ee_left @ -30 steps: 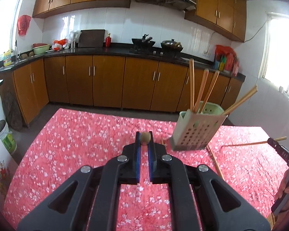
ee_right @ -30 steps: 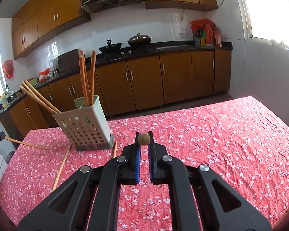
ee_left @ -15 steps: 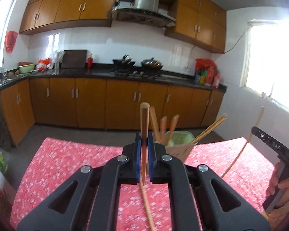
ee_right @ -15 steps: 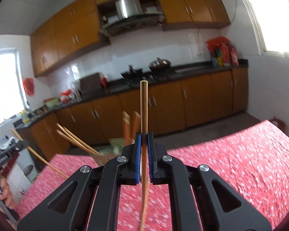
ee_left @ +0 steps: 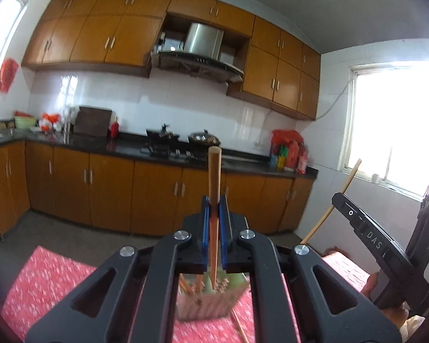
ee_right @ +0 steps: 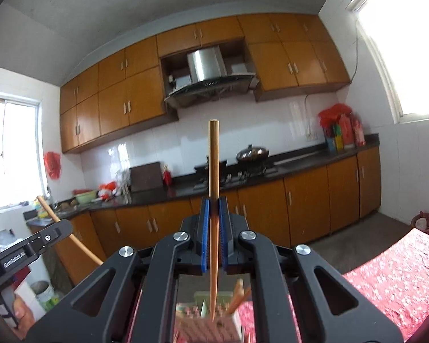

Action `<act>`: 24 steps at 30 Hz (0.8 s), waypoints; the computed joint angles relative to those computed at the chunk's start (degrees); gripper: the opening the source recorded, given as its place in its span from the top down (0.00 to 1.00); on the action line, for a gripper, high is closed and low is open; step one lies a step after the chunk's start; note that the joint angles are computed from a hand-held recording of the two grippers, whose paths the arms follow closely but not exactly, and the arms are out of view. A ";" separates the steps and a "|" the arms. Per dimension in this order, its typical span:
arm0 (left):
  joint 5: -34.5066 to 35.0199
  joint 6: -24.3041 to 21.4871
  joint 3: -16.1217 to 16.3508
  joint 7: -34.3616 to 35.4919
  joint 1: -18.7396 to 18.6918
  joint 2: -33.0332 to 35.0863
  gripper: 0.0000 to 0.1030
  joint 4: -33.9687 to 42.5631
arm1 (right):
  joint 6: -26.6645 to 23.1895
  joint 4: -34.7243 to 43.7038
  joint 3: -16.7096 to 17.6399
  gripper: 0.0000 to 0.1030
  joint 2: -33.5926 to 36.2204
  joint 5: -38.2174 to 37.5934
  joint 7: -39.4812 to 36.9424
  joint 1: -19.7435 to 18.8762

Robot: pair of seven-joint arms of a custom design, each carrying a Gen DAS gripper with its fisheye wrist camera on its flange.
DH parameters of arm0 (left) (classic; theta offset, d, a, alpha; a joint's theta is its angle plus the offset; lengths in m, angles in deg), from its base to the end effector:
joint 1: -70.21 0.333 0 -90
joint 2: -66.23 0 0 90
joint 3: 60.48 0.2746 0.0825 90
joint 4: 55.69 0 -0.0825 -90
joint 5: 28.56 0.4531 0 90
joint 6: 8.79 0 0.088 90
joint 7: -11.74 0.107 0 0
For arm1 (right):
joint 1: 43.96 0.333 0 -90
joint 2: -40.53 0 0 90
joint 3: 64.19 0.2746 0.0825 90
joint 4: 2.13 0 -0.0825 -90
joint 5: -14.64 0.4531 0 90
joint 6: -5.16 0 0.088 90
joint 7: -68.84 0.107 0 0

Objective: Organize utensils
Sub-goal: 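Drop the right tool's chopstick into the holder while the left tool releases its chopstick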

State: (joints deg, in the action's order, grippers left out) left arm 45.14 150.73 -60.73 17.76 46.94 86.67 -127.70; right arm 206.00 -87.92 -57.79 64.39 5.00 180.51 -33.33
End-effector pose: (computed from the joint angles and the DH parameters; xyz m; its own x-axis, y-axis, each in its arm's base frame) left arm 0.6807 -0.3426 0.6316 -0.0432 -0.9882 0.1472 -0.1464 -0.1395 -0.9793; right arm 0.7117 0.2206 0.5671 0.3329 -0.9059 -0.2616 -0.0698 0.2530 -0.9650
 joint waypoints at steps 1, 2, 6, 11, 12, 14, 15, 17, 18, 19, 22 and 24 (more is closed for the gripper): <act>0.36 -0.65 0.17 0.41 -0.17 1.78 0.93 2.36 | -0.13 2.04 -1.49 0.93 1.52 2.12 -1.48 1.69; 0.03 -1.05 0.35 1.19 -0.29 3.49 0.93 4.43 | -0.33 4.66 -3.80 0.93 3.66 5.40 -3.85 4.21; -2.95 -1.50 2.20 4.06 -1.05 9.53 0.93 10.88 | -2.51 11.64 -7.78 0.93 9.77 12.36 -9.21 8.81; -12.84 -1.83 1.91 11.99 0.03 16.37 0.93 16.95 | -7.91 16.29 -6.43 0.93 14.13 13.21 -11.69 8.33; -14.83 -2.15 1.63 14.00 0.22 17.41 0.93 17.84 | -8.35 15.88 -4.78 0.92 14.01 12.15 -11.89 7.09; -16.88 -2.08 2.36 15.33 -0.08 17.66 0.93 17.42 | -8.54 14.68 -3.68 0.88 13.33 11.40 -12.03 6.17; -17.43 -2.06 3.12 15.15 -0.51 17.63 0.93 17.21 | -8.69 13.83 -3.00 0.85 12.70 11.00 -12.06 5.53; -17.86 -1.18 4.95 14.01 -1.58 16.10 0.91 14.80 | -8.15 12.03 -2.17 0.65 11.39 10.79 -11.76 4.70; -17.51 -1.00 6.01 13.08 -2.27 15.21 0.90 13.63 | -7.77 11.38 -1.93 0.63 10.80 10.71 -11.60 4.36; -16.99 -0.73 6.78 12.25 -2.74 14.34 0.90 12.50 | -7.10 9.76 -1.36 0.63 9.50 10.34 -11.45 3.67; -12.72 -0.54 8.84 7.12 -4.41 9.78 0.83 7.07 | -5.68 5.55 1.39 0.63 6.09 8.35 -10.37 0.70; -9.01 -0.76 8.93 3.35 -4.85 6.43 0.80 3.15 | -5.17 2.58 1.37 0.63 3.64 7.81 -9.43 0.01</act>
State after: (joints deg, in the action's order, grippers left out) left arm 36.13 149.98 -51.80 21.11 42.09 93.10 -124.55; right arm 200.84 -85.34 -56.42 68.03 12.80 171.08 -33.32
